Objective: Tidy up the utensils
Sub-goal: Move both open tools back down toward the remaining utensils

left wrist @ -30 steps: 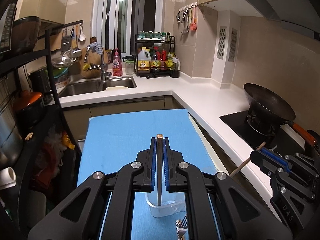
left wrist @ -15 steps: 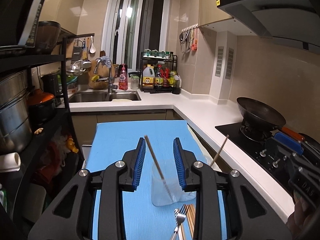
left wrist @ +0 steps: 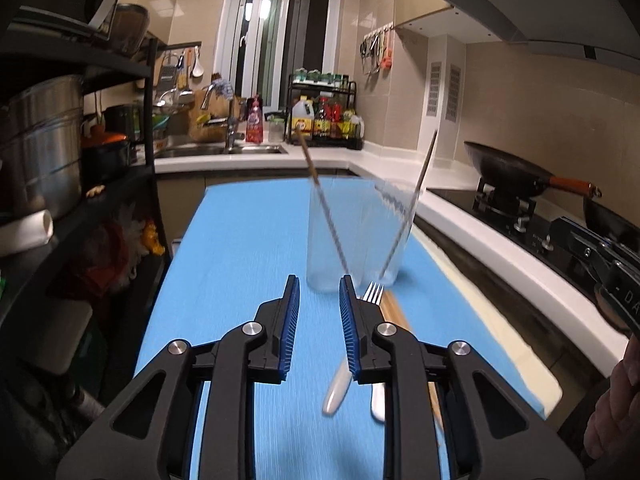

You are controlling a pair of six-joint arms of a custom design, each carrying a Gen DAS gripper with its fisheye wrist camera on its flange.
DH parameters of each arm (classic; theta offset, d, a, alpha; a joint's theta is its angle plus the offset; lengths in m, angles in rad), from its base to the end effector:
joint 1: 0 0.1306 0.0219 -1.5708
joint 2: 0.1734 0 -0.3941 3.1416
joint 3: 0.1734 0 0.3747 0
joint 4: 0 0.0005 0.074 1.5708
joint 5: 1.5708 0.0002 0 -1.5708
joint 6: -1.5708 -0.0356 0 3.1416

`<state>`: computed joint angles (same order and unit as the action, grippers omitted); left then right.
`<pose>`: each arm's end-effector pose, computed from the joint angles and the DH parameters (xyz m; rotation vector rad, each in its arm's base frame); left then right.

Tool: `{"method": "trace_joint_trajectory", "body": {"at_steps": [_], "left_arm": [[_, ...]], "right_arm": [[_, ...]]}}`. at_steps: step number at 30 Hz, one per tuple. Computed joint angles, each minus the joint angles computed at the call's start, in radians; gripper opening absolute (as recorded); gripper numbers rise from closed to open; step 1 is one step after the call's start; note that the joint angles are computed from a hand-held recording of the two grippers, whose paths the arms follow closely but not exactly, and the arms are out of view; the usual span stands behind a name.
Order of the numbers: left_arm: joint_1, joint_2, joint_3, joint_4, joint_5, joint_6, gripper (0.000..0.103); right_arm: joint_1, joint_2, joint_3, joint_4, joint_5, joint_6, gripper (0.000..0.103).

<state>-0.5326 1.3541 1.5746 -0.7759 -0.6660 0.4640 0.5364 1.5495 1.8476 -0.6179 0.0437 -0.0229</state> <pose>0.4046 -0.2136 0.5523 -0.3102 1.9749 0.0744 0.4684 0.2761 0.5956 -0.4545 1.8496 0.3396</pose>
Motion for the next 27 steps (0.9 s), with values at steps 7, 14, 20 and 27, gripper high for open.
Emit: {"method": "trace_joint_trajectory", "body": {"at_steps": [7, 14, 20, 27], "left_arm": [[-0.037, -0.049, -0.155, -0.014, -0.029, 0.163, 0.019], [-0.036, -0.04, -0.178, 0.005, -0.019, 0.162, 0.019], [-0.027, -0.029, -0.181, 0.011, -0.004, 0.17, 0.019], [-0.024, -0.029, -0.185, 0.022, 0.007, 0.166, 0.019]], "right_arm": [[0.0, -0.071, -0.21, 0.046, -0.003, -0.074, 0.006], [0.017, -0.023, -0.213, -0.054, -0.024, -0.078, 0.006], [0.027, 0.017, -0.19, -0.117, -0.031, -0.08, 0.007], [0.031, 0.049, -0.165, -0.166, -0.036, -0.087, 0.007]]}}
